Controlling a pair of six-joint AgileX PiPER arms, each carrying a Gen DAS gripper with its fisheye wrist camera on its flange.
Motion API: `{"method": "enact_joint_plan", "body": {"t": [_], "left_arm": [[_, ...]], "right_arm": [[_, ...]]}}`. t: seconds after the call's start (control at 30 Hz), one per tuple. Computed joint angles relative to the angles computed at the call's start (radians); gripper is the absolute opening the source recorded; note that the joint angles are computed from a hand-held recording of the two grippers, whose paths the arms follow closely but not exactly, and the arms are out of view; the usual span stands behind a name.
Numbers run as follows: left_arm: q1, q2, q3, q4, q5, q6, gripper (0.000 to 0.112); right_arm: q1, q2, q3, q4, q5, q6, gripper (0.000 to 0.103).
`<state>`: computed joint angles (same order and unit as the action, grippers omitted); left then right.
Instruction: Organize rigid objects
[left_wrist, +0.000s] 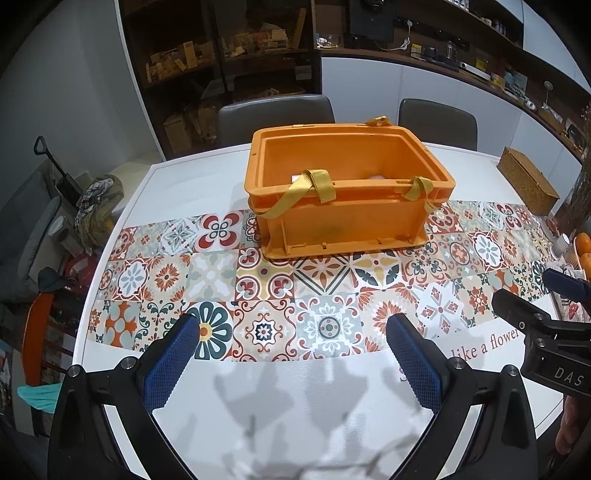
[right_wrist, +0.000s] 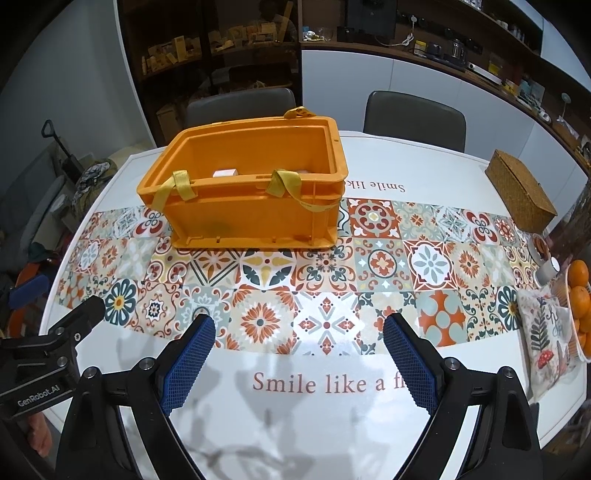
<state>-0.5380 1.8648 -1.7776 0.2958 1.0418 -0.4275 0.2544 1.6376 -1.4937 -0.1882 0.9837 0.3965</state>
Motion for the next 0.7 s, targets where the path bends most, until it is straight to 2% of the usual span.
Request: {"method": "enact_joint_plan", "body": {"t": [0.7], "left_arm": [[0.004,0.001,0.001,-0.009,0.0,0.007,0.103]], "right_arm": [[0.0,0.0,0.005,0.004,-0.006,-0.005,0.092]]}}
